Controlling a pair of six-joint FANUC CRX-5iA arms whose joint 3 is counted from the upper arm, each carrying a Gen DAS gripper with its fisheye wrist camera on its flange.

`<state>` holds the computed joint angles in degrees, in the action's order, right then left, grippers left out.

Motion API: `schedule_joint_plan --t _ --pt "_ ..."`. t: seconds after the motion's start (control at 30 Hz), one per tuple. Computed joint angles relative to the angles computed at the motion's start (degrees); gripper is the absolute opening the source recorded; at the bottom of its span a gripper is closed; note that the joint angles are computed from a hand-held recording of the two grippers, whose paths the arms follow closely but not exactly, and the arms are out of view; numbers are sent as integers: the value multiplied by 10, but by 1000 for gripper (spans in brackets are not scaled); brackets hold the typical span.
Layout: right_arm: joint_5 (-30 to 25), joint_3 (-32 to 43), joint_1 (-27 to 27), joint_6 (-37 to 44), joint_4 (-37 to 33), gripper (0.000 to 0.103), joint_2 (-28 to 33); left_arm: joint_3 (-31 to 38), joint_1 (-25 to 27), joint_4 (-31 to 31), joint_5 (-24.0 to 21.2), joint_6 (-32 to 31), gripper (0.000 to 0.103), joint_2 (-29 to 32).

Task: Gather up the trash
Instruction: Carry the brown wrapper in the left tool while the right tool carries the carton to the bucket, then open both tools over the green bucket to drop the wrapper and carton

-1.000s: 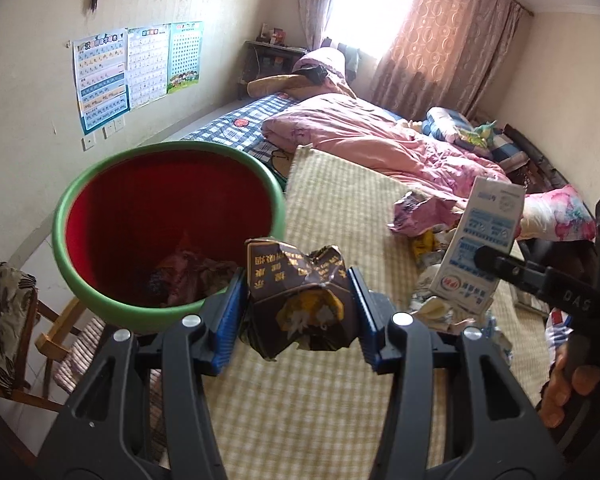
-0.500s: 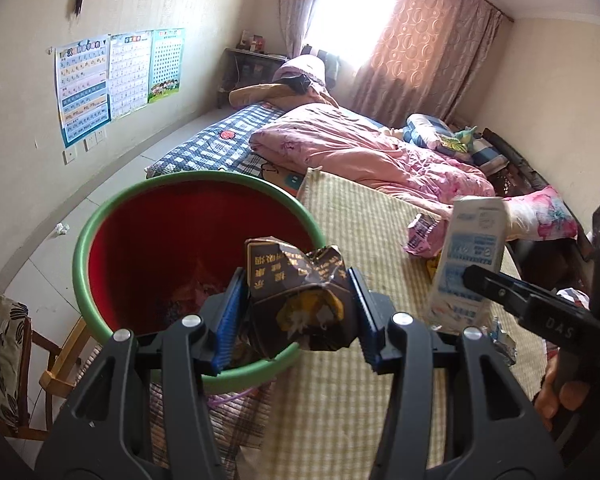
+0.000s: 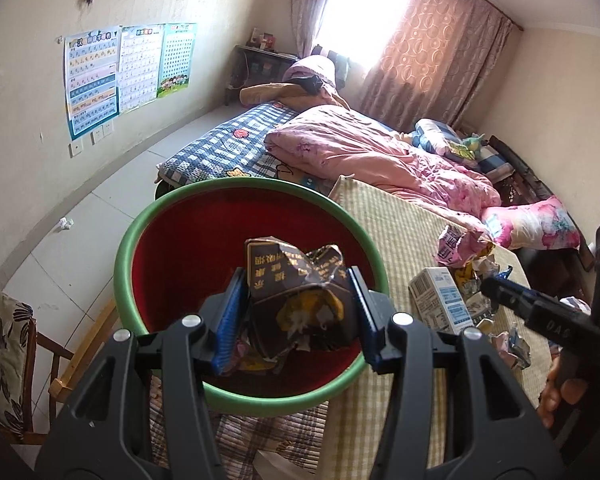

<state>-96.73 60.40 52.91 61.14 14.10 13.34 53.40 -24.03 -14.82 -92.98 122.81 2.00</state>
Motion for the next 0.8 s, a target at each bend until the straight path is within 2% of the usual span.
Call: schedule_joint_plan --t 0.13,0.33,0.6,0.63,0.7,0.8 --pt "-32 -24 -18 3 7 57 1 -8 7 13 6 -3 48 -2" --pt "-27 -68 -24 13 -2 63 -5 -16 20 35 14 -15 48 1" --pt "-30 -97 -37 16 -12 63 4 -31 33 45 16 -20 48 -6" --pt "-30 -97 -40 18 -16 62 5 -31 34 45 15 -19 48 -6" --pt "-31 -97 -43 19 -24 52 5 -31 35 43 11 -18 48 -7" --pt "-27 -90 -47 17 -35 52 6 -33 36 40 7 -16 48 -8"
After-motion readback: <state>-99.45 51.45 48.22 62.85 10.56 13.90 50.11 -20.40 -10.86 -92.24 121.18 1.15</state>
